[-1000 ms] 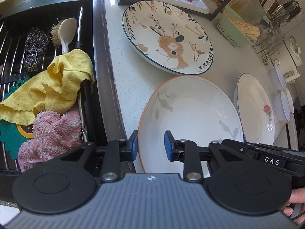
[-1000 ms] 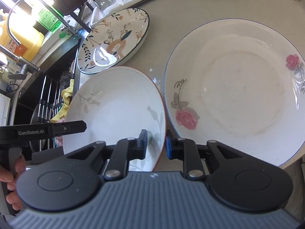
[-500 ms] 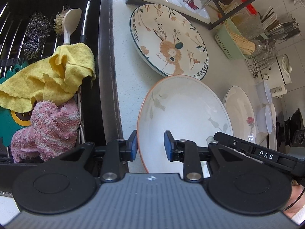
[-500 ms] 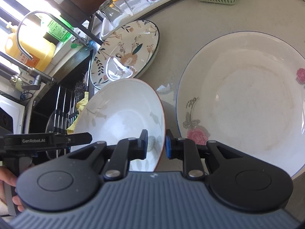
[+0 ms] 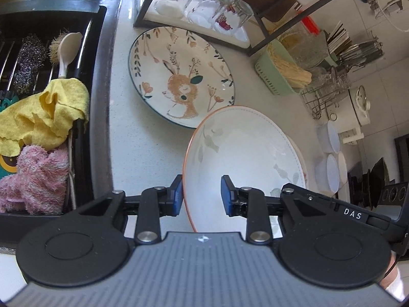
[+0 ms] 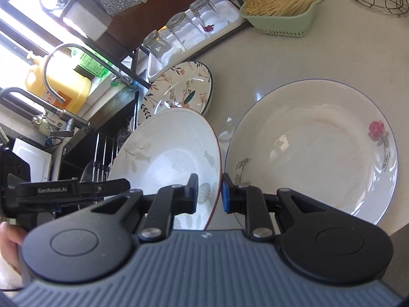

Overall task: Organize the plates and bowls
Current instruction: 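Lift the leaf plate with both grippers and carry it over the rose plate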

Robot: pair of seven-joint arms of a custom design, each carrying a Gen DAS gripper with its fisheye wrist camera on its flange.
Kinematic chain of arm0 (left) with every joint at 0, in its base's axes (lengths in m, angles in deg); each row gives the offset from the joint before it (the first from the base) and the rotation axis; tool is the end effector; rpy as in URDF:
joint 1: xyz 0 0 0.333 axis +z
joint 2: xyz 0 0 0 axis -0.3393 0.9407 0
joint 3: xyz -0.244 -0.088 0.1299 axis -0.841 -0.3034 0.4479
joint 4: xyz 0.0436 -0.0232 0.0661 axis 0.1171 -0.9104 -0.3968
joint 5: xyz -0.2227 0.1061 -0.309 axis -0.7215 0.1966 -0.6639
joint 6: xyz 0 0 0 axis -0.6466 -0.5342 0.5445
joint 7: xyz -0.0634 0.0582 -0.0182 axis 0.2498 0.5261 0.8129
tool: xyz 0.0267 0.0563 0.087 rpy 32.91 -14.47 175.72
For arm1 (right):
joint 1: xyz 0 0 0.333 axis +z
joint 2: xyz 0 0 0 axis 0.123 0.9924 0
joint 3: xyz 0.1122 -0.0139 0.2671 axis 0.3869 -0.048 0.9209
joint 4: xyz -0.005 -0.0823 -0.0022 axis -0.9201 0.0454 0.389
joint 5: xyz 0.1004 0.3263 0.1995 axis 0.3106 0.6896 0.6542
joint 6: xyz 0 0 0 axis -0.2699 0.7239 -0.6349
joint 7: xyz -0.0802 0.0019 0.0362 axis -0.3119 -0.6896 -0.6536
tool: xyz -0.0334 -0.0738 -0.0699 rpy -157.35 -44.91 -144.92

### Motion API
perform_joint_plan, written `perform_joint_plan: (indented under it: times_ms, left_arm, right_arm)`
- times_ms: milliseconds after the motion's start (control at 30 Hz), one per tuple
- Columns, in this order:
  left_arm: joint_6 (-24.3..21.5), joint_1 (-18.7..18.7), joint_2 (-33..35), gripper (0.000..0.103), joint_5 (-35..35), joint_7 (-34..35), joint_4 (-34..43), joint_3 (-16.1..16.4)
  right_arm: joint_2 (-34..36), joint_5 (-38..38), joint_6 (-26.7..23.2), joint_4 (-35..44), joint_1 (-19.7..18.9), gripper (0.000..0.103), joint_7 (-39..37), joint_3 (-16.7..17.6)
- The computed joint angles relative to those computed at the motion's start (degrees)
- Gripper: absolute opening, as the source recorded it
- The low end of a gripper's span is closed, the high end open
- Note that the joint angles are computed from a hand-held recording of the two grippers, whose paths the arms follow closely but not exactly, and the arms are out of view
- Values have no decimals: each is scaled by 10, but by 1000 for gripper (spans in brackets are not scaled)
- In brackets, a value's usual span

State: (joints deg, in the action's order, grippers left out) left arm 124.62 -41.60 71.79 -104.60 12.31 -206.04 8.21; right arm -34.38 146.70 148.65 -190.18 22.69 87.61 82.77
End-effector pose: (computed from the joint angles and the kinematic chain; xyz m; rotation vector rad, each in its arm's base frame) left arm 0.4606 -0.3363 0.3369 2.3188 -1.6869 0.9914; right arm 0.4657 0.0846 0.3489 -1.7848 1.6890 0.1680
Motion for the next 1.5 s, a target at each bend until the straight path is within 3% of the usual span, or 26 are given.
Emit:
perform_joint_plan:
  times_ms: [133, 433, 700, 933, 1267, 1500]
  left_arm:
    - [13, -34, 22, 33, 52, -59, 31, 30]
    - [-3, -62, 98, 33, 94, -113, 136, 41]
    - [-57, -66, 210, 33, 97, -101, 276, 23]
    - [-150, -130, 287, 33, 176, -141, 401, 84]
    - [-190, -161, 310, 33, 251, -235, 444, 120]
    - [-221, -174, 305, 35, 305, -281, 449, 130]
  right_arm:
    - [0, 5, -19, 12, -15, 22, -22, -17]
    - [0, 11, -43, 26, -59, 22, -63, -41]
    - [31, -19, -44, 46, -102, 22, -104, -49]
    - [79, -34, -50, 64, -138, 22, -102, -41]
    - [102, -13, -64, 81, -160, 22, -146, -22]
    - [109, -46, -62, 88, -161, 22, -147, -12]
